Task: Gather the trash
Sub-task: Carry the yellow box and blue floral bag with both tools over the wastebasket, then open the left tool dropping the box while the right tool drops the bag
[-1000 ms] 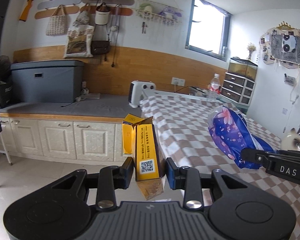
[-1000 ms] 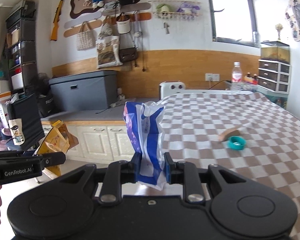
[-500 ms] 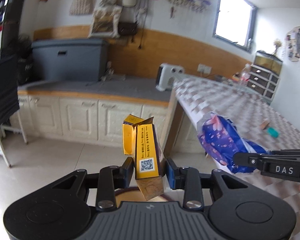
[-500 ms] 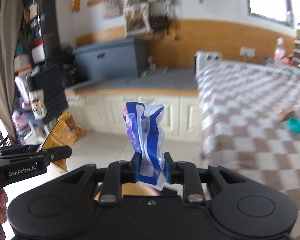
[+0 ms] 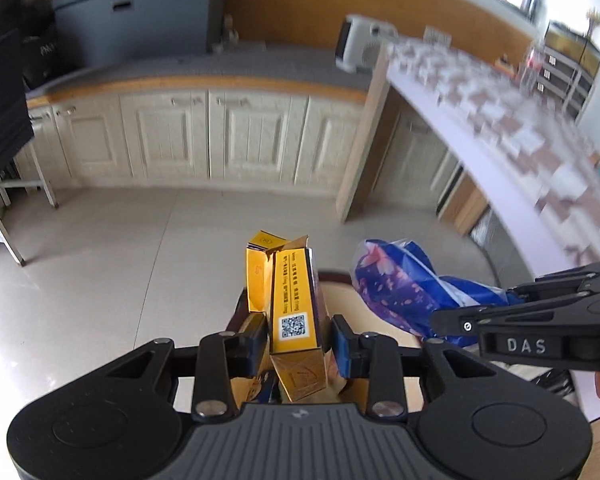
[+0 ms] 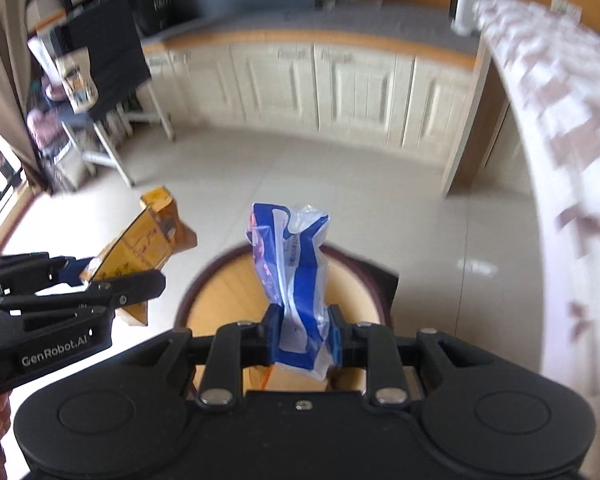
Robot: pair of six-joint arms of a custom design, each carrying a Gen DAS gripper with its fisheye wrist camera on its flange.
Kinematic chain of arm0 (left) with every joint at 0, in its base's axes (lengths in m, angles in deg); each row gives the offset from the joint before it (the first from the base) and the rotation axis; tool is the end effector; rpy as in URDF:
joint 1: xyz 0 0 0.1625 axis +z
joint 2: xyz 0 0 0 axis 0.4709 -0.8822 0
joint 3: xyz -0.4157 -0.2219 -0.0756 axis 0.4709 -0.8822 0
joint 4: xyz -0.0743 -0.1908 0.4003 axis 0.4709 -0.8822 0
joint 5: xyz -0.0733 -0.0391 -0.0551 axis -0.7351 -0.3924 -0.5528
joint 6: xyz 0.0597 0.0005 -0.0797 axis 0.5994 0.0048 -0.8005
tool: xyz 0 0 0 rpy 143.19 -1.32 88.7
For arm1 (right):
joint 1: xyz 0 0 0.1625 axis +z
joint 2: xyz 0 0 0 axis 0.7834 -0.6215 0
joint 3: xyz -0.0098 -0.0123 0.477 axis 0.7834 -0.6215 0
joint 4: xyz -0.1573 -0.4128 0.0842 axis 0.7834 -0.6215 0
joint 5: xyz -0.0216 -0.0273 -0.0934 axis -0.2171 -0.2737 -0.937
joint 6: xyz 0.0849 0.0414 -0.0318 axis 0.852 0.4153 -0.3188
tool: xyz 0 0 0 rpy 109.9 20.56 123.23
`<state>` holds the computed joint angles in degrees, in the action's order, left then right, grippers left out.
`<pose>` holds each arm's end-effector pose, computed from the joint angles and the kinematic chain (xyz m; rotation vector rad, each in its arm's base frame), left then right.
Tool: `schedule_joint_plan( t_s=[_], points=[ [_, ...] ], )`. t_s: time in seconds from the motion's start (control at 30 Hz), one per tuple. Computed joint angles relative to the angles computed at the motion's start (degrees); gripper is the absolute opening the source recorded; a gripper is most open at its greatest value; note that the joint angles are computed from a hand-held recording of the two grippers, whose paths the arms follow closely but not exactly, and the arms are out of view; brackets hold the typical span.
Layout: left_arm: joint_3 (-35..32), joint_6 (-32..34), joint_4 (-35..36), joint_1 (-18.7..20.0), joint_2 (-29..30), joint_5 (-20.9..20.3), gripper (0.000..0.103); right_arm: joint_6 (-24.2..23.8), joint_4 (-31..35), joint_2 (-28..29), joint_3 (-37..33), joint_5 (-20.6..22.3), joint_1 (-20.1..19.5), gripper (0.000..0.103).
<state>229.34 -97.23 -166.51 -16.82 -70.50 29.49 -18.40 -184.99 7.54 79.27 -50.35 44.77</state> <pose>-0.2419 -0.2567 0.0459 0.3650 2.3745 -0.8363 0.1237 -0.3043 0.1868 0.6825 -2.4593 0.5056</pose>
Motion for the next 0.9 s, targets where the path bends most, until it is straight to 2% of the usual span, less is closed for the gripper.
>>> schedule_joint_plan(
  t_s=[0.23, 0.33, 0.4, 0.63, 0.77, 0.9],
  points=[
    [-1.7, 9.4, -6.2, 6.3, 6.5, -4.1, 0.036, 3.0, 2.0, 5.0, -1.4, 0.2, -5.4, 0.026],
    [-2.6, 12.3, -8.2, 8.9, 8.5, -5.1, 0.036, 3.8, 3.4, 5.9, -2.1, -0.1, -6.5, 0.026],
    [-3.3, 14.0, -9.5, 10.3, 10.2, -5.8, 0.036, 2.9, 2.4, 6.9, -2.2, -1.0, -6.4, 0.026],
    [-4.5, 17.1, -10.8, 13.9, 12.8, -6.9, 0.036, 5.4, 4.0, 9.0, -3.2, -3.6, -6.4, 0.027],
    [-4.6, 18.1, -11.9, 15.0, 13.4, -7.0, 0.036, 4.8, 4.4, 9.0, -3.3, -2.7, -6.7, 0.028],
    [-5.0, 18.4, -12.4, 15.7, 13.8, -6.9, 0.036, 3.7, 2.2, 9.7, -3.0, -2.2, -7.1, 0.035]
  ],
)
